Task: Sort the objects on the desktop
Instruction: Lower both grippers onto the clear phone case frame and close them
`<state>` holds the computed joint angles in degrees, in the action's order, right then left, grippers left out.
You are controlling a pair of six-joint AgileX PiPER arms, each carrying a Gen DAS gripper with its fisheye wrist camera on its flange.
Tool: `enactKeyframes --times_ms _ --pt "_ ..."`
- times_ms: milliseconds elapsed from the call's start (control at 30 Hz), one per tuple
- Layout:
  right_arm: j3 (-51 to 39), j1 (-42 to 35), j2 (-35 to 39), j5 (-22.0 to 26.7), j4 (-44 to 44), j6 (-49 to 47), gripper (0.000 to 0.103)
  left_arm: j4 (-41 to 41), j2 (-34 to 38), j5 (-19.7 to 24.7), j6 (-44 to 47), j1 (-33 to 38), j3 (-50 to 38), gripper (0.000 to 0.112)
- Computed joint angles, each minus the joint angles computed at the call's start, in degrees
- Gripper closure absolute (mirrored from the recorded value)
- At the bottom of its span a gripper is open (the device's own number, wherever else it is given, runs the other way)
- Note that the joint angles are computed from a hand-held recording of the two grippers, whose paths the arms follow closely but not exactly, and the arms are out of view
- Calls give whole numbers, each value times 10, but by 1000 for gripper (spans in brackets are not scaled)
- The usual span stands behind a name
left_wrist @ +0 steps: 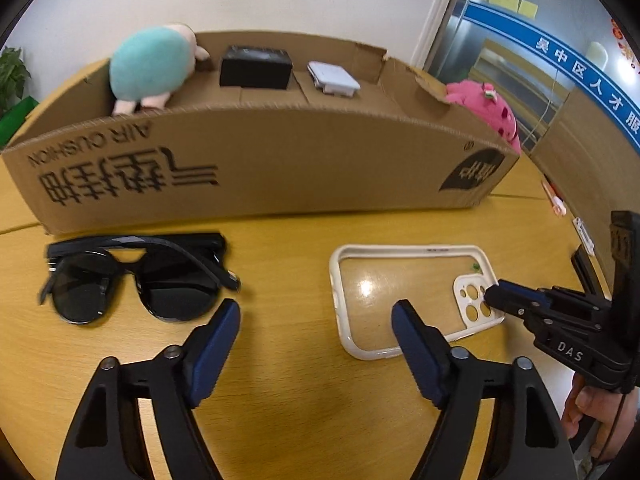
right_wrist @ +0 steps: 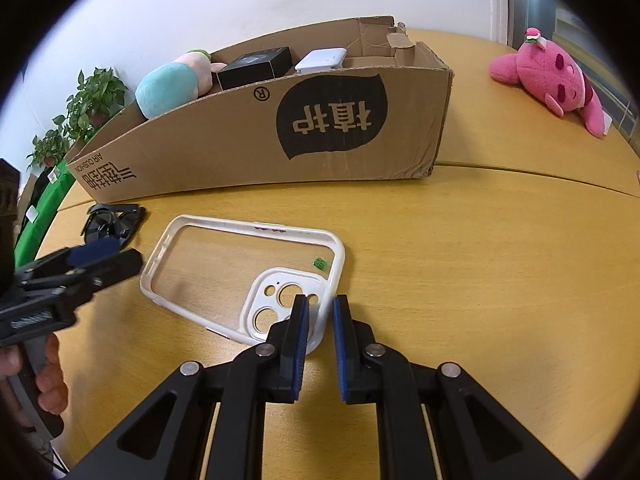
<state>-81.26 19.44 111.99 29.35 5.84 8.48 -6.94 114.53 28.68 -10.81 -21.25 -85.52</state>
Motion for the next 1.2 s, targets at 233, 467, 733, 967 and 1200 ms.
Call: enactKeyframes --times_ms 233,467,733,967,1200 --pt "2 1 -1 -2 1 -2 92 42 16 14 -29 -15 -21 44" --pt "9 1 -5 -6 6 -7 92 24 20 24 -2 -15 -31 59" --pt "17 5 -9 -11 5 -4 92 41 29 41 -24 -20 -49 86" --pt "21 7 -12 -12 7 -4 92 3 28 45 7 -10 -46 105" --pt "28 4 -15 -18 23 -18 92 -14 24 46 21 -6 -39 106"
